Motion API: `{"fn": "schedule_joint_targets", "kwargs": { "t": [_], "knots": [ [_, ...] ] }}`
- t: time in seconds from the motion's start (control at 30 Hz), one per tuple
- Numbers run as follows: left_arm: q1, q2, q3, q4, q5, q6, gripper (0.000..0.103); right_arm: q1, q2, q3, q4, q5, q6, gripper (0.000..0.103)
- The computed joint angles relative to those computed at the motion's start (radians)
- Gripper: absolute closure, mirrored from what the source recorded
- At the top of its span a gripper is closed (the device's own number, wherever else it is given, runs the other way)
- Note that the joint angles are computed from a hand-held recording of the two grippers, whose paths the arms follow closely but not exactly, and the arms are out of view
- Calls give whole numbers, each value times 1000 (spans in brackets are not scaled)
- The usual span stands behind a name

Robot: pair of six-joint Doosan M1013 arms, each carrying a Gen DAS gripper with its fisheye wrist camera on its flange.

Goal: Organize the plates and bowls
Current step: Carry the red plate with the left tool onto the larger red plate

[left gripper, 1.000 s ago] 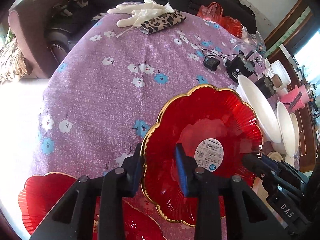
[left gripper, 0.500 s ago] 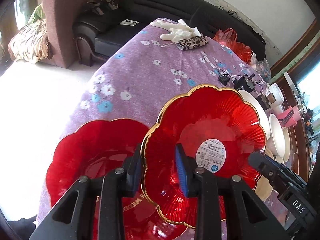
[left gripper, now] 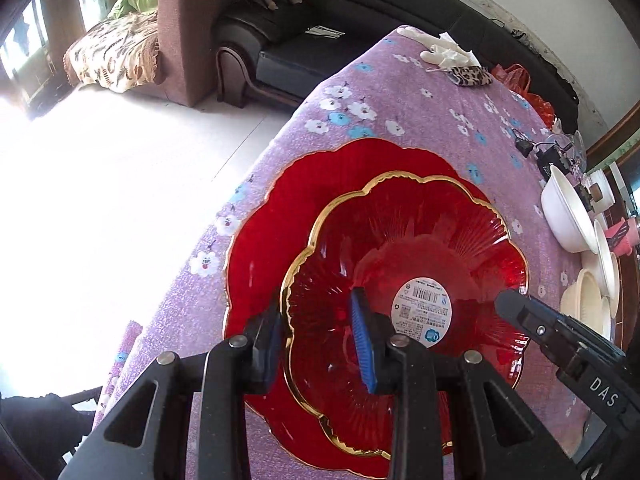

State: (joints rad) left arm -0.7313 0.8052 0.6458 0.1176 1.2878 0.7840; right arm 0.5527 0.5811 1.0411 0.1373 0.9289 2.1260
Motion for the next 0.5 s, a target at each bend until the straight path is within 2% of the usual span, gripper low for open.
{"fn": "schedule_joint_targets", "kwargs": {
  "t": [0.1, 0.17, 0.23, 0.33, 0.5],
  "knots": [
    [-7, -8, 14, 47, -22, 1, 73, 7, 17, -5, -16, 13, 3, 75],
    [-11, -6, 10, 56, -24, 5, 69, 6, 26, -14, -18, 20, -1, 75],
    [-10, -10, 20, 50, -44, 2, 61, 11, 30, -20, -38, 17, 6, 74],
    [-12, -33, 72, 49, -131, 3, 48, 11, 35, -31, -63, 34, 20, 74],
    [-25, -32, 74, 84, -131, -22, 45, 25, 49, -65, -111, 107, 19, 74]
  ]
}}
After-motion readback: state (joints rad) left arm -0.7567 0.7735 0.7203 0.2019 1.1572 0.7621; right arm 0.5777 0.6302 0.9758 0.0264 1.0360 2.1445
